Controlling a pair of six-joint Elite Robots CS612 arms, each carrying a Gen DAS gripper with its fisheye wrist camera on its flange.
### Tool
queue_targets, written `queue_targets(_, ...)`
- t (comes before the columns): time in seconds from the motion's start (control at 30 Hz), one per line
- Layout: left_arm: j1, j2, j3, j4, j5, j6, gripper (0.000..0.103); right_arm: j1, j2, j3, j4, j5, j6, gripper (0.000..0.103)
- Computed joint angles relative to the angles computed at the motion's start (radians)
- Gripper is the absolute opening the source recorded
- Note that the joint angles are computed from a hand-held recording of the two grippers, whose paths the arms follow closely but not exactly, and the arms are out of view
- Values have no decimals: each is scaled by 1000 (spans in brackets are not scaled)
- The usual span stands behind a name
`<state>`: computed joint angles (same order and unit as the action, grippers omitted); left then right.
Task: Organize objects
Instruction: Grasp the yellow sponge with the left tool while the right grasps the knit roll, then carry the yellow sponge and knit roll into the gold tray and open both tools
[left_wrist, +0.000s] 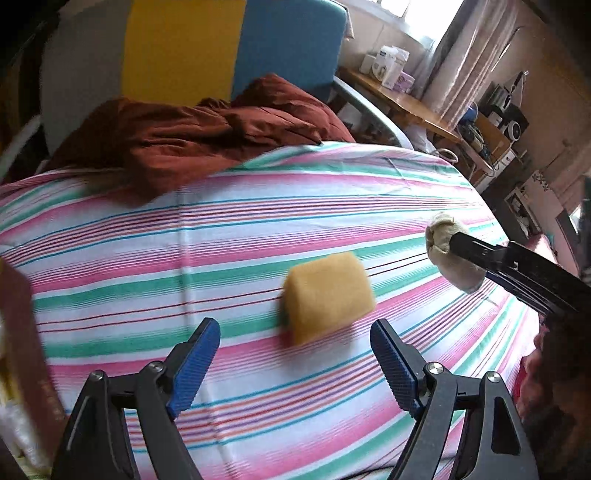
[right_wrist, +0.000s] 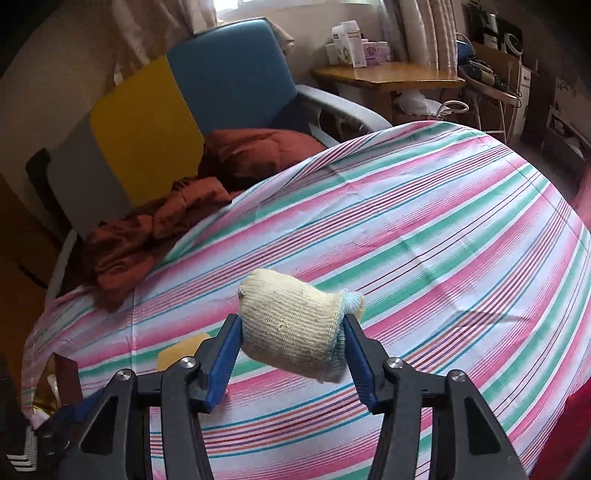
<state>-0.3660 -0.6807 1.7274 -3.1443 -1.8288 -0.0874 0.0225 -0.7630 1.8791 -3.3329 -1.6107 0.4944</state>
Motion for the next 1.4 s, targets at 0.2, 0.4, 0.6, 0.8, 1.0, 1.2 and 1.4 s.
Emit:
queue_targets(0.2, -41, 33, -52, 43, 47, -1, 86, -12, 2, 9, -39, 39, 11, 55)
queue_targets(0.4, -53, 65, -92, 83, 75, -1, 66, -13, 7, 5, -48, 55, -3, 55)
queue_targets(0.6, -40, 38, -23, -33, 78, 34, 57, -15, 14, 1, -57, 91, -42, 55)
queue_targets(0.8, -11, -37, 100, -189, 106, 48, 58, -7, 24, -7, -83, 169, -121, 55)
queue_targets(1.0, 19, -96, 195, -313, 149, 52, 59, 20, 34, -28, -65, 204, -208, 55)
queue_targets(1.2, 57, -137, 271, -416, 175, 58, 60, 48, 40, -49, -18, 233, -261, 55)
queue_targets(1.4, 97, -154, 317, -472, 183, 53, 61, 89, 30, -50, 9, 255, -288, 55)
